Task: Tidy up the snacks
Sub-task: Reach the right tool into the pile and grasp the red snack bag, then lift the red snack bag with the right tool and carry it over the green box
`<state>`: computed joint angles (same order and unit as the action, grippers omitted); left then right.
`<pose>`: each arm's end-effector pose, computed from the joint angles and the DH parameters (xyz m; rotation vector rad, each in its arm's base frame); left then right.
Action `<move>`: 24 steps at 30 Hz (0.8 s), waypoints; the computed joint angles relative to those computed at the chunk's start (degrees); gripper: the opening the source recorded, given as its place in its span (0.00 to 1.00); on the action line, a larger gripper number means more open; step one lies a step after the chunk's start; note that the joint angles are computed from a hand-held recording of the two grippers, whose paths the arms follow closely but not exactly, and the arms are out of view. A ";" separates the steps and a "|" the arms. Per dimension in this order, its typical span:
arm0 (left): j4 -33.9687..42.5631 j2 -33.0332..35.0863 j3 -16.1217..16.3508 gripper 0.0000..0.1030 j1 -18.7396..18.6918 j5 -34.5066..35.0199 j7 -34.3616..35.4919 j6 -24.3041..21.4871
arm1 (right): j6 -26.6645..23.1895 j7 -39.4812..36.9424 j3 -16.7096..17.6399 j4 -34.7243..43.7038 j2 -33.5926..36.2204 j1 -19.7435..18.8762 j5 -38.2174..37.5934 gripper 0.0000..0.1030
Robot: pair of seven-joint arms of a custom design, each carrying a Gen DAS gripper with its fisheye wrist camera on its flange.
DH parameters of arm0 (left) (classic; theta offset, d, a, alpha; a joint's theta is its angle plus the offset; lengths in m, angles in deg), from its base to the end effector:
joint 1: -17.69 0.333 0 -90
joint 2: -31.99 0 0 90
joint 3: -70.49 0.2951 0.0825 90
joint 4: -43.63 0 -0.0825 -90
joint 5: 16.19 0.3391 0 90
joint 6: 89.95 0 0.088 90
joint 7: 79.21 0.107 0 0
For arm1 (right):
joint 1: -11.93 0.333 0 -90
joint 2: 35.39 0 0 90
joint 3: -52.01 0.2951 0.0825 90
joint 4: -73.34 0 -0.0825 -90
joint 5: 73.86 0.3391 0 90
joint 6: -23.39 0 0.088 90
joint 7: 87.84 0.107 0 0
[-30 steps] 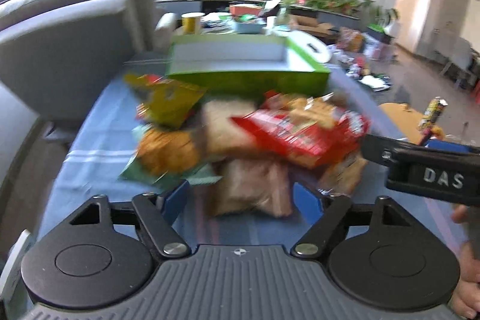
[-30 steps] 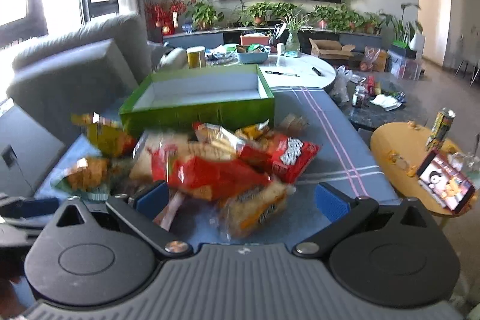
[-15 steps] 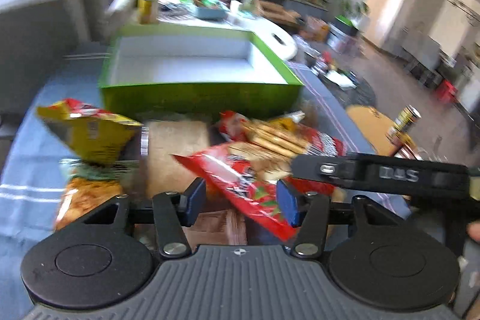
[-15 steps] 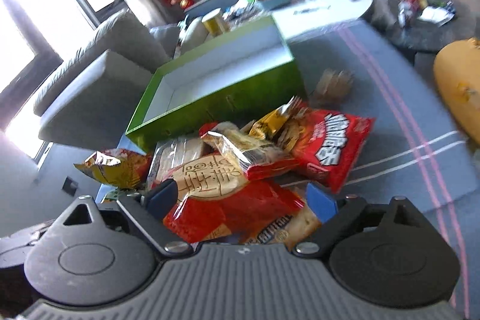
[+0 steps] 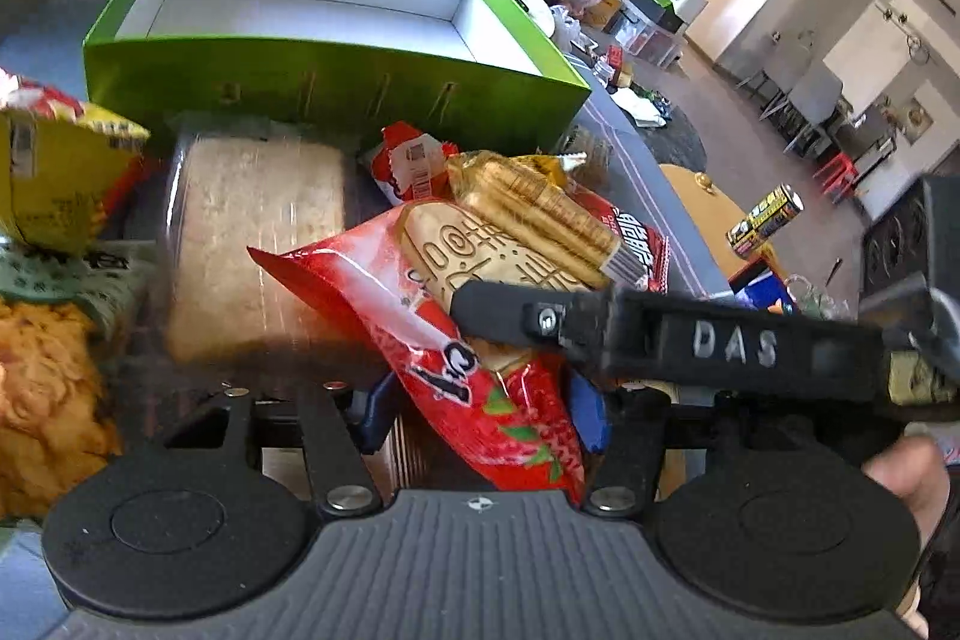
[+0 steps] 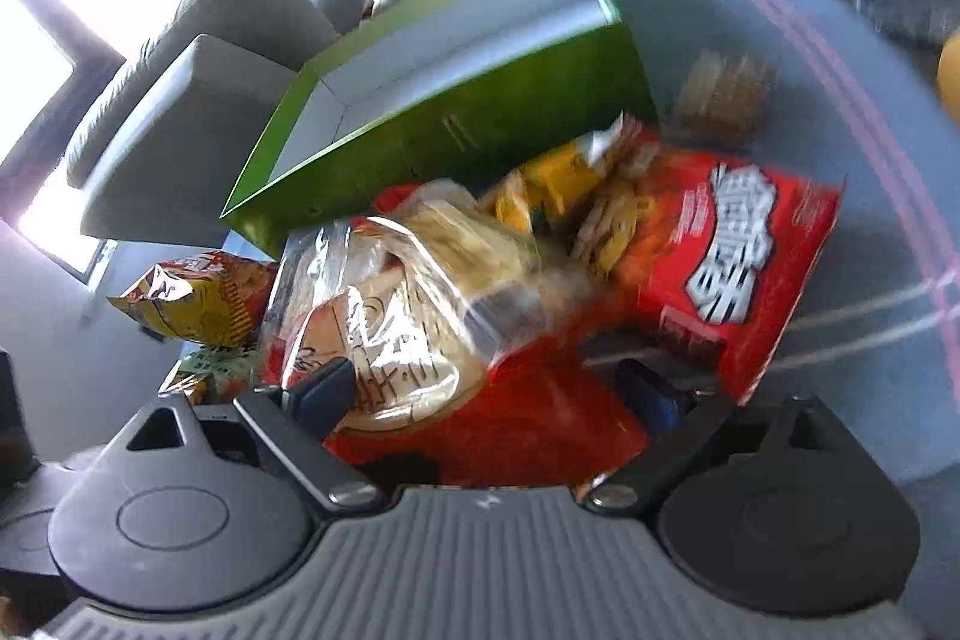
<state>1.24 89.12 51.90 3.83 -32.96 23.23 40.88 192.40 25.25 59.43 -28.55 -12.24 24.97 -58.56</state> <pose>0.7093 -0.2994 0.4220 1.5433 -2.4029 1.1445 0.6216 0.2010 0.4279 -1.3848 1.9153 -0.1521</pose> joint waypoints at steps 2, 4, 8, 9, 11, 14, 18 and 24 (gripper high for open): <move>-3.36 -1.71 0.13 0.50 0.10 0.00 0.59 2.12 | 0.96 0.78 -1.37 -1.13 -0.61 1.50 -1.70 1.00; -8.07 -4.15 0.29 0.49 0.11 0.16 1.33 5.71 | 0.78 2.17 -2.80 -0.80 -0.38 2.59 -3.47 1.00; -15.83 -8.18 -0.04 0.45 0.66 0.77 4.24 11.45 | 2.94 0.47 1.40 -2.67 -1.31 -0.47 0.10 1.00; -18.15 -9.34 -0.32 0.44 1.00 0.73 5.19 13.10 | 3.28 0.47 1.49 -3.36 -1.75 -0.38 0.45 1.00; -21.16 -10.81 -0.84 0.42 1.58 0.48 6.35 15.25 | 3.75 0.61 0.92 -4.70 -2.78 0.26 0.13 1.00; -24.09 -12.39 -1.36 0.40 2.15 0.26 7.58 17.20 | 4.28 2.71 -1.29 -5.69 -3.75 2.83 -2.00 1.00; -28.03 -14.66 -2.37 0.33 3.06 -0.24 10.34 20.44 | 4.96 4.59 -2.91 -5.99 -4.30 4.56 -5.55 0.99; -32.40 -16.91 -3.74 0.30 4.14 -1.37 12.94 24.66 | 6.54 6.81 -4.53 -6.19 -4.54 6.35 -8.63 0.96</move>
<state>-31.16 72.21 48.16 7.98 -34.32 36.17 65.54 198.94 32.06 54.89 -34.74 -16.79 31.32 -67.19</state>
